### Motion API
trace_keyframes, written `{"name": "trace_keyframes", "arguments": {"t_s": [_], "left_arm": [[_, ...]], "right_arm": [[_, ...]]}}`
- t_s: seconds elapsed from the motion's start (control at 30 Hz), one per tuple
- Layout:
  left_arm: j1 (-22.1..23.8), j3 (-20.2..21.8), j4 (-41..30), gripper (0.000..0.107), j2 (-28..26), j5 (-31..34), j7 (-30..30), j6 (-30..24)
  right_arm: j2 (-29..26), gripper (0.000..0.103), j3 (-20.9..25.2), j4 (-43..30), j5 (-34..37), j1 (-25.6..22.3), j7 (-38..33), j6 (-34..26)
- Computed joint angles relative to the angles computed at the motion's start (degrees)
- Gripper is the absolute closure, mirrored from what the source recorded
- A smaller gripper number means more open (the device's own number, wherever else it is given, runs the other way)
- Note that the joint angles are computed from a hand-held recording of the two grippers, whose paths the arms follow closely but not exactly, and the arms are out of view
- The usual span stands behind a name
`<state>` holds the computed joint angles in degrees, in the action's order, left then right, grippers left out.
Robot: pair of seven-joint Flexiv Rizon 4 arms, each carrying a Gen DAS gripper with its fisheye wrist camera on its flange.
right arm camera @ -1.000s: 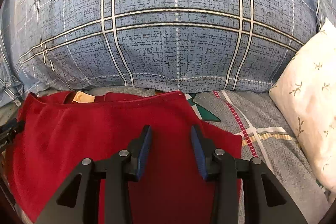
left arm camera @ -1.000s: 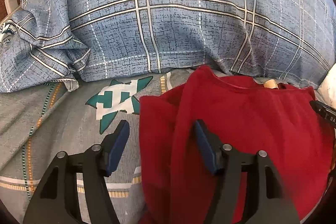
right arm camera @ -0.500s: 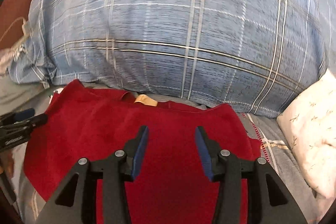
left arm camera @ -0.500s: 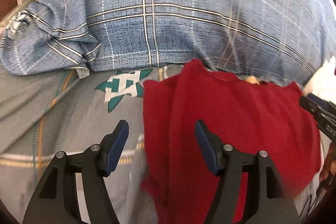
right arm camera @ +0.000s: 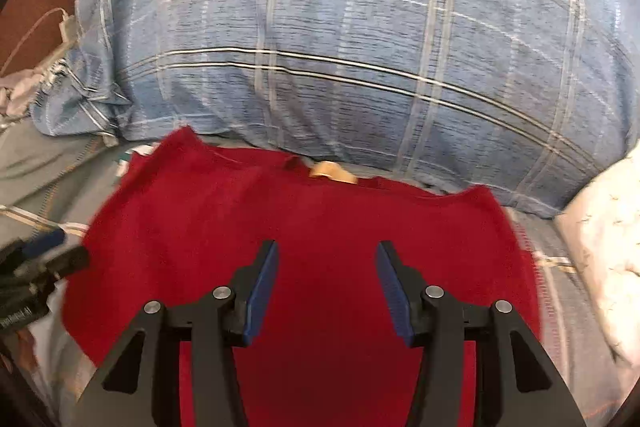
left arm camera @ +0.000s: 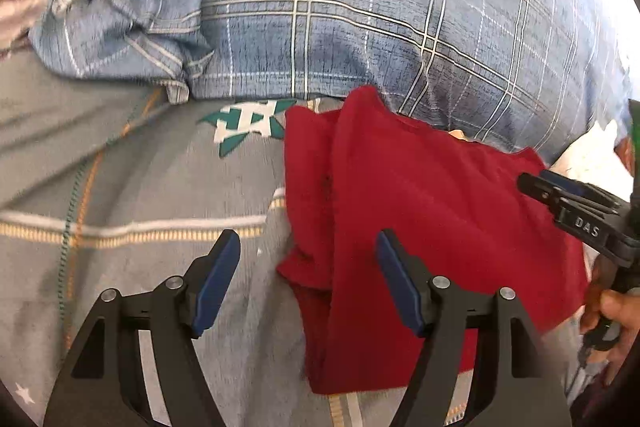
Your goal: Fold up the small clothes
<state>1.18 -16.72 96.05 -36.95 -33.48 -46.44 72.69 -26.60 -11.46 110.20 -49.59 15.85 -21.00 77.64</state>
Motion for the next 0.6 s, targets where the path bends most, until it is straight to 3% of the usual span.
{"name": "trace_keyframes", "arguments": {"t_s": [0.27,0.4,0.5,0.6], "left_arm": [[1.41,-0.97,-0.62,0.034,-0.81,-1.97,1.54,-3.61],[1.67,-0.98,-1.08,0.032,-0.93,-3.14,2.69,-5.37],[1.12,-0.01,-1.8,0.03,-1.42,-3.29,2.3,-6.29],[0.83,0.4,-2.0,0.029,-1.57,-3.3,2.41,-6.65]], "right_arm": [[-12.06,0.054,12.08,-17.41,16.61,-4.34,-16.25,-1.84],[-18.99,0.054,16.93,-28.62,22.87,-5.45,-23.26,-8.23],[-23.7,0.052,19.15,-36.03,26.91,-5.93,-27.62,-13.31],[-24.28,0.052,17.58,-37.78,29.0,-4.53,-28.32,-14.68]]}}
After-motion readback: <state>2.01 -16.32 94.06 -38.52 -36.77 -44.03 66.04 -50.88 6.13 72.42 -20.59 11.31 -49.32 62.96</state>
